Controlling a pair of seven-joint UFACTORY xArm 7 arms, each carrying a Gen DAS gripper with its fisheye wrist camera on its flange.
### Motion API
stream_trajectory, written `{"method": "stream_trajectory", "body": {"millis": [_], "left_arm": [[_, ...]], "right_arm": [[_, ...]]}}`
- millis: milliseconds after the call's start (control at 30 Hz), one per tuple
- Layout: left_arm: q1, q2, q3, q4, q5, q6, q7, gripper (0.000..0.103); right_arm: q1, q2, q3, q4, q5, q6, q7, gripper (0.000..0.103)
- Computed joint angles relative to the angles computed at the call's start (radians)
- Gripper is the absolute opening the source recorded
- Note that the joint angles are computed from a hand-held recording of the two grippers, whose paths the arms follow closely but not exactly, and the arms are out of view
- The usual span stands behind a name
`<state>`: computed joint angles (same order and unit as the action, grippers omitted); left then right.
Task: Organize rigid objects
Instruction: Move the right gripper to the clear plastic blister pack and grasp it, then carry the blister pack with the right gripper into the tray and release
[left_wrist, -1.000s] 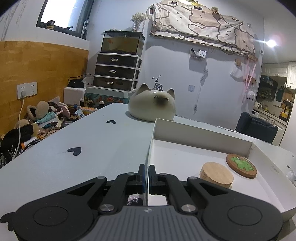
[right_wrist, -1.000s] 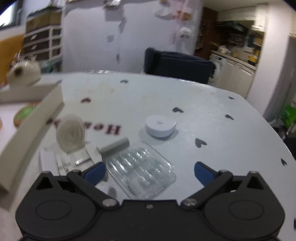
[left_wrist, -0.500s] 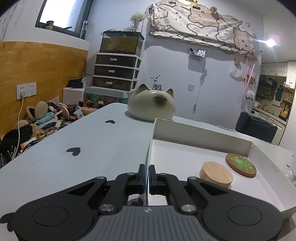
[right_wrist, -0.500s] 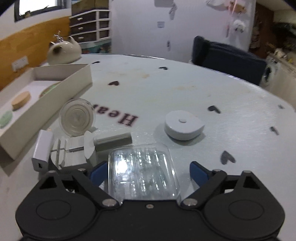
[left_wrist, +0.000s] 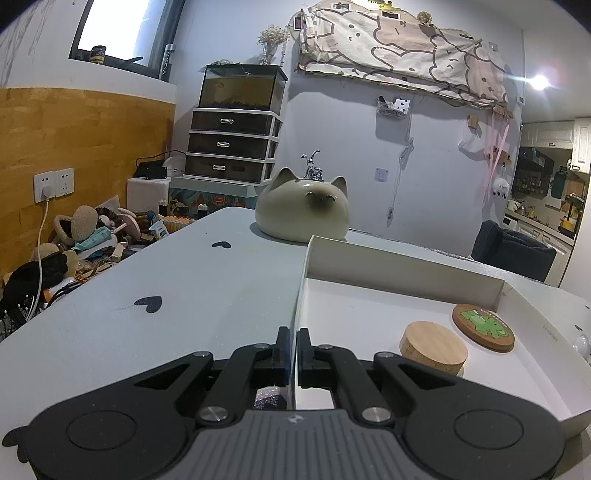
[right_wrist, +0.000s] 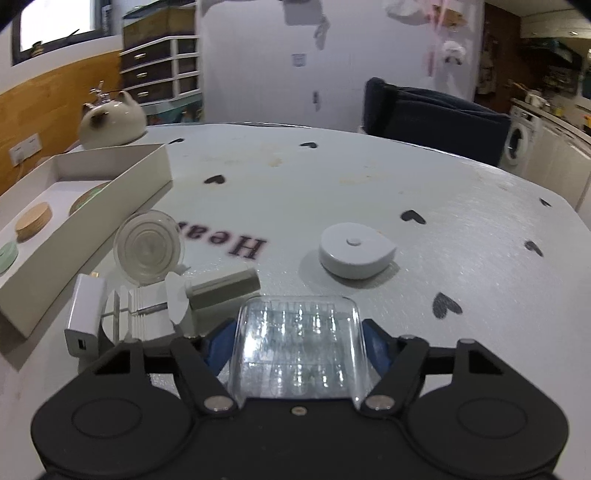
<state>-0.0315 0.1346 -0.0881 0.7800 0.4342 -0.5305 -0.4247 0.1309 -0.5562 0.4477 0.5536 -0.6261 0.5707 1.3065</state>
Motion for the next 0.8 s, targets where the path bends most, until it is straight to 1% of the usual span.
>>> {"method": "stream_trajectory", "body": {"millis": [67, 200, 300, 400, 533, 633, 733, 800], "left_arm": [[-0.001, -0.001, 0.000, -0.001, -0.003, 0.001, 0.002, 0.002], [-0.002, 0.000, 0.000, -0.001, -0.005, 0.000, 0.004, 0.002], [-0.002, 0.000, 0.001, -0.001, -0.008, 0.000, 0.010, 0.002], [-0.003, 0.000, -0.001, -0.001, -0.009, 0.000, 0.008, 0.002], [-0.003, 0.001, -0.001, -0.002, -0.010, -0.001, 0.009, 0.002], [-0.005, 0.001, 0.000, -0.002, -0.015, 0.000, 0.015, 0.002], [-0.006, 0.001, 0.000, -0.002, -0.019, 0.000, 0.018, 0.002], [-0.006, 0.001, 0.000, -0.001, -0.019, 0.002, 0.019, 0.002]], "right_arm": [[-0.004, 0.007, 0.028, 0.026, 0.003, 0.058, 0.025, 0.073], [-0.010, -0.004, 0.062, 0.067, -0.017, 0.125, 0.124, 0.073], [-0.019, 0.011, 0.089, 0.131, -0.053, 0.179, 0.185, 0.073], [-0.022, 0.053, 0.105, 0.206, -0.115, 0.205, 0.217, 0.073], [-0.028, 0.156, 0.107, 0.335, -0.227, 0.184, 0.269, 0.073], [-0.022, 0.281, 0.102, 0.462, -0.303, 0.148, 0.291, 0.073], [0.004, 0.417, 0.092, 0.592, -0.351, 0.125, 0.298, 0.073], [0.034, 0.528, 0.086, 0.702, -0.363, 0.126, 0.283, 0.073]]}}
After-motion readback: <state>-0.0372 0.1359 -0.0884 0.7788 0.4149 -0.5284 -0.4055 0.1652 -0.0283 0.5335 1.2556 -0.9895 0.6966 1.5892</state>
